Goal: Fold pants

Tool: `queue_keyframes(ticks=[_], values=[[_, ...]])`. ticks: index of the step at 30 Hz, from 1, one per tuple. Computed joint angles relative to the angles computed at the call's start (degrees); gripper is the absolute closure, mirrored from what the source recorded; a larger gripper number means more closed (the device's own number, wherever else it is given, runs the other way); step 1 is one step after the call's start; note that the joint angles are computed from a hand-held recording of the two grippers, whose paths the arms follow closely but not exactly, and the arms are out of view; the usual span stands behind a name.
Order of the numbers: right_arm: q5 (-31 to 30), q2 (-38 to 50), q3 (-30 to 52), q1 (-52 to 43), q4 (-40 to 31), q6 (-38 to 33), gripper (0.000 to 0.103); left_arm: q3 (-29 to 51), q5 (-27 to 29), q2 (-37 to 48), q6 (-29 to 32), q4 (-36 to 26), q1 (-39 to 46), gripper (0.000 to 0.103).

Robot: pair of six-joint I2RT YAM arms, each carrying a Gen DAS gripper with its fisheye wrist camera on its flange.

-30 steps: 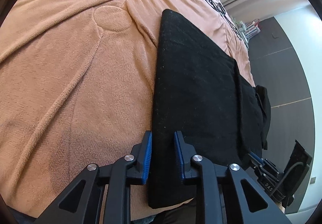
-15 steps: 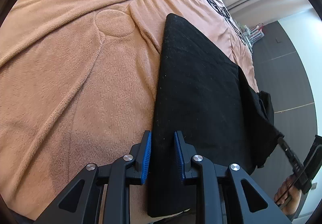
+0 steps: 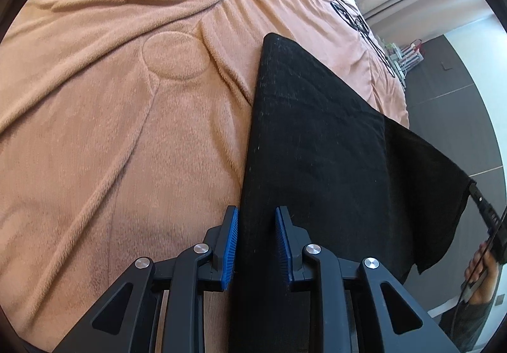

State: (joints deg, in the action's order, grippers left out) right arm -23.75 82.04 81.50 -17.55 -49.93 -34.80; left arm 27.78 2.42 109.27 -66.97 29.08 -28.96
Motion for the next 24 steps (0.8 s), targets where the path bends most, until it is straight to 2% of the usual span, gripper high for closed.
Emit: queue_keyframes(ticks=[8, 13, 17, 22, 24], values=[[1.7, 7.7, 4.91, 0.92, 3.94, 1.21, 0.094, 2.97, -1.34, 0.76, 0.62, -3.35, 1.23, 0.077], [3.16, 16.0, 12.65, 1.87, 3.82, 1.99, 0.095, 3.71, -1.78, 1.03, 1.02, -4.44, 1.54, 0.077], [4.08, 20.13, 15.75, 2.45, 4.39, 2.86, 0.095, 3.93, -2.16, 1.06, 1.07, -4.97, 1.45, 0.077], [6.34, 22.1, 15.8, 2.64, 8.09, 6.56, 0.094, 5.44, -2.69, 1.27, 1.1, -7.16, 1.11, 0.077], [5.95, 22.45, 16.17, 1.77, 7.68, 7.81, 0.091, 5.79, -2.92, 1.07, 1.11, -7.84, 0.86, 0.077]])
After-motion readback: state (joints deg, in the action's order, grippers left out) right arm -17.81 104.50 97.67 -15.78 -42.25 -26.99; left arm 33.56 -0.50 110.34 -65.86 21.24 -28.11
